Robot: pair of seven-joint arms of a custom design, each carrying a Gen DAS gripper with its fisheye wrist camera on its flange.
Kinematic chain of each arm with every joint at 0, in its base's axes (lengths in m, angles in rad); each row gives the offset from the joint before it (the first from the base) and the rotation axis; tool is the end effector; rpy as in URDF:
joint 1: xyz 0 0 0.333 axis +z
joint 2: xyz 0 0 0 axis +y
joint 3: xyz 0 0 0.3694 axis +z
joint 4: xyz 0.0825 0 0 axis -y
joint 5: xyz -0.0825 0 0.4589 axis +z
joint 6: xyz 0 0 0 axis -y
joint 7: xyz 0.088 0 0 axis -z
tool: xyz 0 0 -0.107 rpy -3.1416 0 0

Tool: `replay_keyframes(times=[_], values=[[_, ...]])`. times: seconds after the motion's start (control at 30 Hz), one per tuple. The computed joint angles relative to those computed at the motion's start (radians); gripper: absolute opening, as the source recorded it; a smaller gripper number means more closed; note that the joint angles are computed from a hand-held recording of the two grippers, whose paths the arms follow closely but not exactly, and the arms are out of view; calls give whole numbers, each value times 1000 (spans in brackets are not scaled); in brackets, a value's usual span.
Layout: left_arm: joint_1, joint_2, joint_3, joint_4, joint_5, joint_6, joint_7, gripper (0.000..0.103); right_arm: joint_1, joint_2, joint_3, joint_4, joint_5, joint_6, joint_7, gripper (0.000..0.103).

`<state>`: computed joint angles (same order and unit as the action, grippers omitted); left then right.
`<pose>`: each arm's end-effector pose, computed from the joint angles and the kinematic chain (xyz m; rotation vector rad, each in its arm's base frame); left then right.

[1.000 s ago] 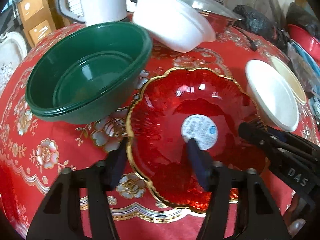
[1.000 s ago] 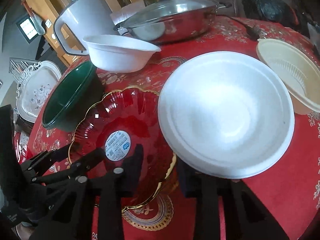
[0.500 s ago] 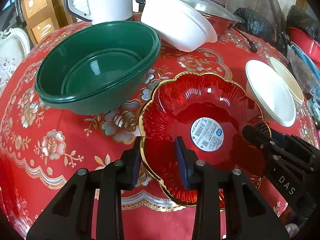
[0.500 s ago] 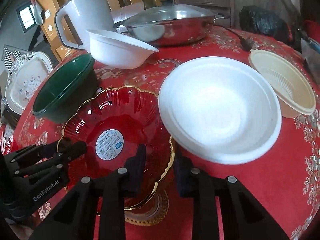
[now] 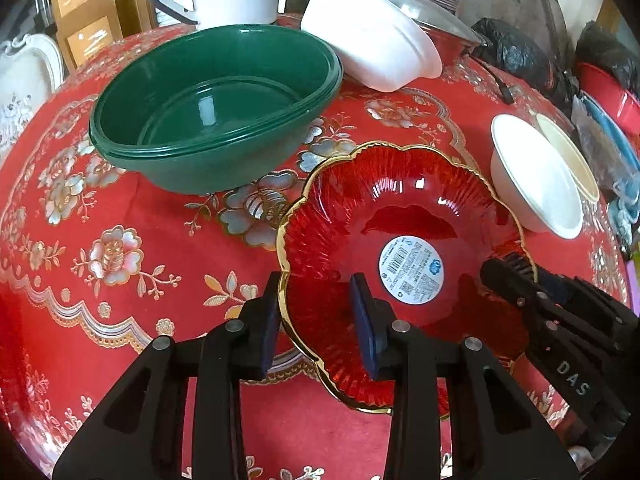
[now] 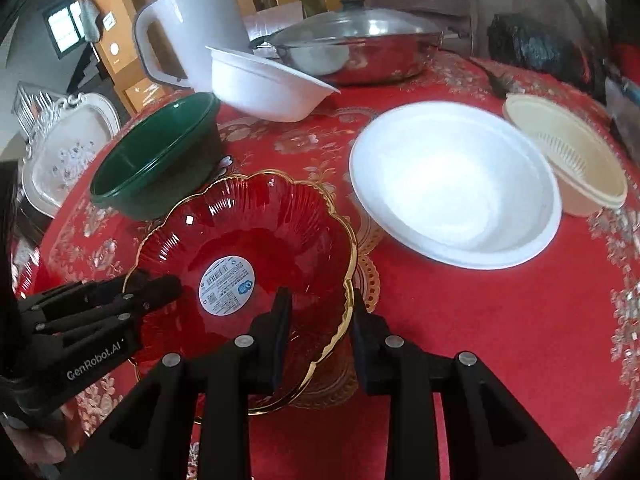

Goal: Organize plates and bowls
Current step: 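Lift the red plate with the left gripper toward the wedding bowl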

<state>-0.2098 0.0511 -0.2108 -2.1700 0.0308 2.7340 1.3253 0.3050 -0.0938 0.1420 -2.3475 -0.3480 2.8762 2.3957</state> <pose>0.5893 -0.2635 0.4362 -1.7972 2.1915 -0.6645 0.5209 0.2724 0.4438 -1.7356 1.8559 -0.3863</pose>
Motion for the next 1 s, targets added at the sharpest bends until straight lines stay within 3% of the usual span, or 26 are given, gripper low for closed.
replay_keyframes(times=[0.1, 0.17, 0.27, 0.37, 0.4, 0.5, 0.63, 0.77, 1.0], values=[[-2, 12, 5, 11, 41, 9, -18, 36, 8, 21, -14, 13, 45, 11, -62, 30], [-4, 20, 8, 20, 70, 3, -33, 38, 16, 31, -23, 18, 87, 28, -124, 44], [2, 28, 2, 28, 29, 8, -3, 49, 35, 42, -32, 26, 190, 38, -251, 52], [-5, 26, 8, 12, 70, 46, -36, 47, 27, 49, -23, 34, 133, 32, -219, 52], [-11, 24, 15, 10, 118, 48, -67, 34, 25, 49, -23, 31, 121, 41, -206, 51], [-1, 19, 4, 13, 58, 25, -17, 29, 16, 49, -15, 37, 24, 19, -149, 48], [6, -7, -1, -14, 0, 21, 33, 28, 10, 35, -8, 24, -75, 23, -57, 48], [7, -46, 0, -52, -44, 26, 60, 28, -3, 16, 23, 33, -286, -36, 113, 49], [19, -144, 15, -138, -82, 60, 80, 28, 7, -21, 48, 29, -350, -38, 179, 49]])
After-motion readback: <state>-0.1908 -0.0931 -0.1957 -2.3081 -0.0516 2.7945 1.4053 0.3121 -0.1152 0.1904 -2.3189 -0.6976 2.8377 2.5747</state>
